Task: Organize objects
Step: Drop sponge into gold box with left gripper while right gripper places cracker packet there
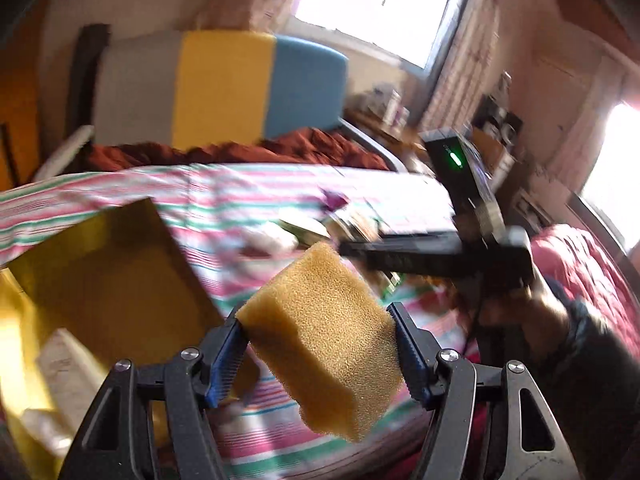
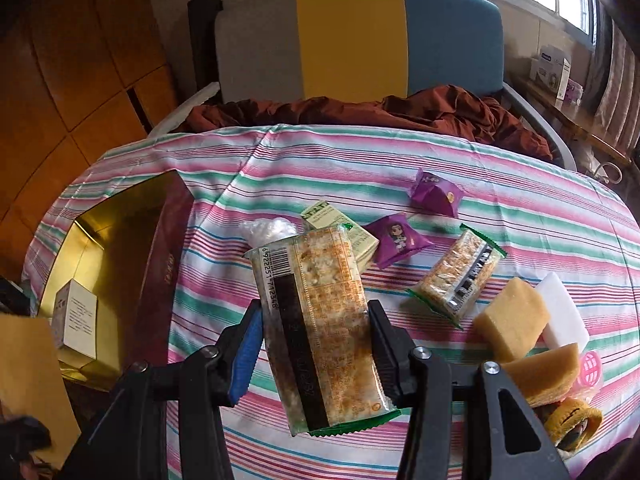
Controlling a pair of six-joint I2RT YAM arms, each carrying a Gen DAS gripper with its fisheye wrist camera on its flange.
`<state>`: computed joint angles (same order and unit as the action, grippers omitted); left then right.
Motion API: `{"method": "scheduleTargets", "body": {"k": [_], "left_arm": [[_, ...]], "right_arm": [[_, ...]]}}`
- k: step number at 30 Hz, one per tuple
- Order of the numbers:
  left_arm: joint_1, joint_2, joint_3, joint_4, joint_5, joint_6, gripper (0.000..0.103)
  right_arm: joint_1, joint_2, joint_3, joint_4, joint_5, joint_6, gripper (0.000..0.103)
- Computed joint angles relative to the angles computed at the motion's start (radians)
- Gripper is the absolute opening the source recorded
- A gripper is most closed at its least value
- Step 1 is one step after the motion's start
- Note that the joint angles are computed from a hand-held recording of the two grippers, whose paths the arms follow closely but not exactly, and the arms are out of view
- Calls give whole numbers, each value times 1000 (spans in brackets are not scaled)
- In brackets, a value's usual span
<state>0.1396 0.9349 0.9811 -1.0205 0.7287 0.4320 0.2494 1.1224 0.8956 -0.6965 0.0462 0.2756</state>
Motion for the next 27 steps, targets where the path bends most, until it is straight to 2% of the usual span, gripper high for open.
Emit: {"method": "scheduleTargets", "body": {"k": [2, 6, 9, 12, 16, 20, 22, 23, 25, 27], "left_arm": [[109, 36, 41, -38, 48, 59, 69], [297, 134, 118, -46, 95, 119, 69], [395, 221, 155, -5, 91, 123, 69], [469, 313, 171, 92, 45, 102, 69], [496, 430, 170, 253, -57, 66, 69], [476, 552, 207, 324, -154, 82, 71], [455, 596, 211, 373, -199, 60, 75], [445, 622, 217, 392, -223, 58, 81], [441, 655, 231, 395, -273, 41, 84], [461, 667, 241, 370, -243, 43, 87]], "right_arm": [[51, 2, 11, 6, 12, 26, 51], [159, 31, 47, 15, 51, 64, 51], [210, 61, 61, 26, 67, 92, 51], [240, 84, 59, 39, 73, 105, 51], [251, 105, 39, 47, 89, 126, 51], [236, 101, 5, 40, 87, 141, 51], [234, 93, -5, 37, 92, 148, 51], [234, 89, -6, 35, 93, 151, 51], [240, 82, 2, 27, 103, 153, 51], [248, 84, 20, 23, 107, 151, 51]]}}
